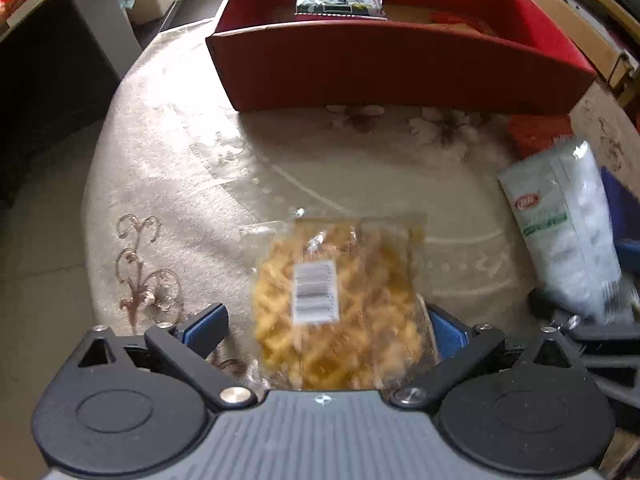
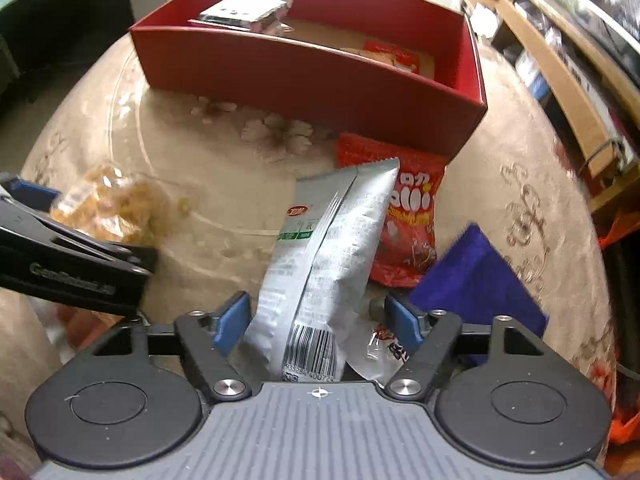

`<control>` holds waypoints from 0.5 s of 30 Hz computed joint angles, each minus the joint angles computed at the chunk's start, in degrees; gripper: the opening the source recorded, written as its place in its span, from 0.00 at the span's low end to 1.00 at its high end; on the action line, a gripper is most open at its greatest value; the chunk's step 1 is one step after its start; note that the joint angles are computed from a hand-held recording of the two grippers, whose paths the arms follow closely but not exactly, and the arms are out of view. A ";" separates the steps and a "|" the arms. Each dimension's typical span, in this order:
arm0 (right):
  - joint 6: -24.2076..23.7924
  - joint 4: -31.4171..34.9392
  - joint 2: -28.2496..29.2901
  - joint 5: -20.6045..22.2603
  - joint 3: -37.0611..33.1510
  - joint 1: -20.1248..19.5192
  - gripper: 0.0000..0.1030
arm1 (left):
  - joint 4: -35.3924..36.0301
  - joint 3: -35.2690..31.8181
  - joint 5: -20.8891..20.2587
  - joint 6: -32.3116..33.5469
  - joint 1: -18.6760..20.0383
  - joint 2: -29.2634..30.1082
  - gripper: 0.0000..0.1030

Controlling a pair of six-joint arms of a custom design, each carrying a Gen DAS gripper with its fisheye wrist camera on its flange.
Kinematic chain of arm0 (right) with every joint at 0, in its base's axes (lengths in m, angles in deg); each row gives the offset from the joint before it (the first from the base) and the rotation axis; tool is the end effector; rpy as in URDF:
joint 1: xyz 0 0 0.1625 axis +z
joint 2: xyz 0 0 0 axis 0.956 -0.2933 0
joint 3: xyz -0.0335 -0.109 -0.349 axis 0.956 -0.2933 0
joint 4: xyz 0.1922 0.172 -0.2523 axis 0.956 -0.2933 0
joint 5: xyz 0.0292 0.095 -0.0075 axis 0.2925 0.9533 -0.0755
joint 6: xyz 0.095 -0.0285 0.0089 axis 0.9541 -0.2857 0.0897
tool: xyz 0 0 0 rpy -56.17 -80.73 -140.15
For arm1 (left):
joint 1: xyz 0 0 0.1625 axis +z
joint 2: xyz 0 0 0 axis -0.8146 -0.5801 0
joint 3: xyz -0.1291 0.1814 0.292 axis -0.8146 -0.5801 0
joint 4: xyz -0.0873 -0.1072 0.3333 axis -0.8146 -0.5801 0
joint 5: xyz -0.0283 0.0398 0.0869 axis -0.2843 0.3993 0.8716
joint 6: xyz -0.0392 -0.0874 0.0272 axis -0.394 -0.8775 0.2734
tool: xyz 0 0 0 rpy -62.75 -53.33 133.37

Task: Organize snacks
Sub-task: 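Grasp the crisps bag with the left tool while the right tool grasps the silver packet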

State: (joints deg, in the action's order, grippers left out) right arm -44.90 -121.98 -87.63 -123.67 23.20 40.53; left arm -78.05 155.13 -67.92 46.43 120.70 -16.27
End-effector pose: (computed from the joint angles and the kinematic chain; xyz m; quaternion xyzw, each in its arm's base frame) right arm 0.3032 -0.5203 -0.1038 0.4156 -0.8426 0.0610 0.3370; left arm 0.0040 -0.5247 0.2224 -0.0858 0.8788 -0.2298 0.4092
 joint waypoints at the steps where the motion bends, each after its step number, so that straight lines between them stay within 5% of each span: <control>1: -0.73 -0.67 0.06 -0.29 0.27 0.10 0.68 | -0.14 0.78 0.50 -0.07 -0.47 -0.51 0.95; 3: 0.60 1.37 -0.63 0.47 0.35 -0.02 0.52 | -0.52 1.95 1.19 0.42 -1.56 -1.12 0.82; 6: 0.79 1.52 -0.87 0.86 0.49 0.11 0.48 | 1.54 2.48 2.39 -0.24 -2.87 -1.46 0.74; 15: -0.17 -0.02 -1.57 1.93 1.40 0.50 0.37 | -0.21 4.18 5.91 3.31 -5.16 -1.97 0.70</control>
State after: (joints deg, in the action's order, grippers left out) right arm -45.07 -122.00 -89.20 -121.74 24.60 41.03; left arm -78.26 159.31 -62.01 49.73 115.55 -18.24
